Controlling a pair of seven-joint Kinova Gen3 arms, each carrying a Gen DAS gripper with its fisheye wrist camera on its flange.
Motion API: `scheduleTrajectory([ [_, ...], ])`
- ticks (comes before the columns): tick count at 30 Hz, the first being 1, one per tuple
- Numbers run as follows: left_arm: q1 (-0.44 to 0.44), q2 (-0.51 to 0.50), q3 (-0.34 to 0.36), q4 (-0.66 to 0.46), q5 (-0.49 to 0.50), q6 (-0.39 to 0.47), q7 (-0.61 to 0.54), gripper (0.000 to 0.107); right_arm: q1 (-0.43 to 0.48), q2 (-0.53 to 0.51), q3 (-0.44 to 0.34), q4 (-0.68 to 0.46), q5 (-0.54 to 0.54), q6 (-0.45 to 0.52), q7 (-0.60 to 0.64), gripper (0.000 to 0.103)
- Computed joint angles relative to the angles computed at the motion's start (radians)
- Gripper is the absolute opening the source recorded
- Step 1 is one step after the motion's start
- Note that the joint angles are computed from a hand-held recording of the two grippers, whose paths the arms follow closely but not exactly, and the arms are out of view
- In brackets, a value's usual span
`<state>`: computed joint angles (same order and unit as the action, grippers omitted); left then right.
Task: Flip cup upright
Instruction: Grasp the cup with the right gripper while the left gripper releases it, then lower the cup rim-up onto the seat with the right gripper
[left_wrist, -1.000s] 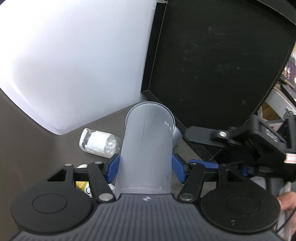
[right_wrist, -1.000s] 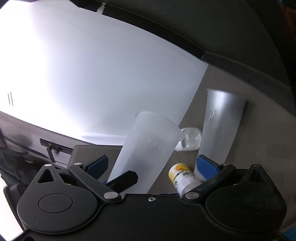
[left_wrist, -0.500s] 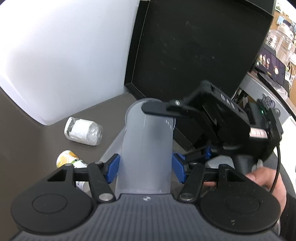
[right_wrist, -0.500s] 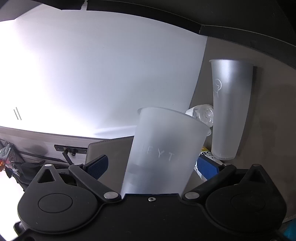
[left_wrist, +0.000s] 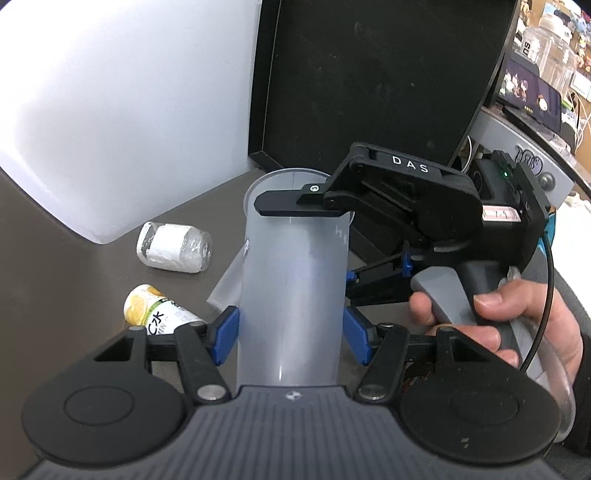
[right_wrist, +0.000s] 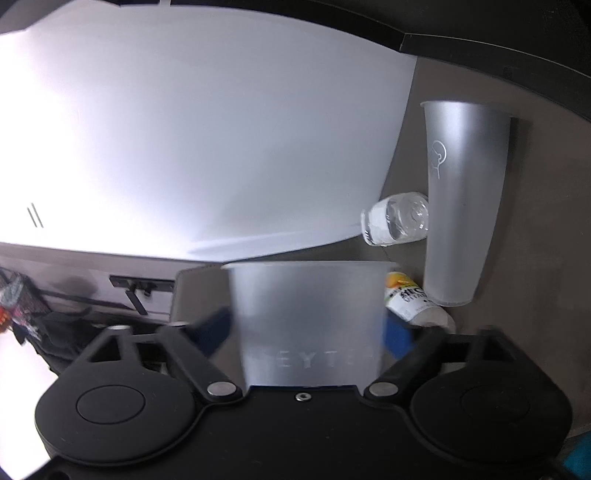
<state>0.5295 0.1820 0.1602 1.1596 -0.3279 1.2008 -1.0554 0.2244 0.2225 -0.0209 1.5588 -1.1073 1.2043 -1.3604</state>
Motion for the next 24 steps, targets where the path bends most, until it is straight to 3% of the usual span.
scheduleTrajectory([
  [4,-0.009,-0.004,0.0,0.007,0.015,0.005,-0.005,0.061,-0.01,-0.012,-0.001,0.005,0.021,-0.008,0.008,0.074],
  [9,0.004,0.049,-0.013,-0.083,0.004,0.131,0.007,0.061,-0.05,-0.055,0.005,-0.005,0.114,-0.077,0.022,0.073],
  [12,-0.016,0.041,-0.024,-0.092,0.041,0.135,0.021,0.062,-0.08,-0.085,0.007,-0.006,0.178,-0.136,0.039,0.073],
  [24,0.006,0.054,-0.048,-0.163,-0.041,0.214,0.062,0.063,-0.16,-0.167,0.014,0.011,0.334,-0.266,0.131,0.073],
])
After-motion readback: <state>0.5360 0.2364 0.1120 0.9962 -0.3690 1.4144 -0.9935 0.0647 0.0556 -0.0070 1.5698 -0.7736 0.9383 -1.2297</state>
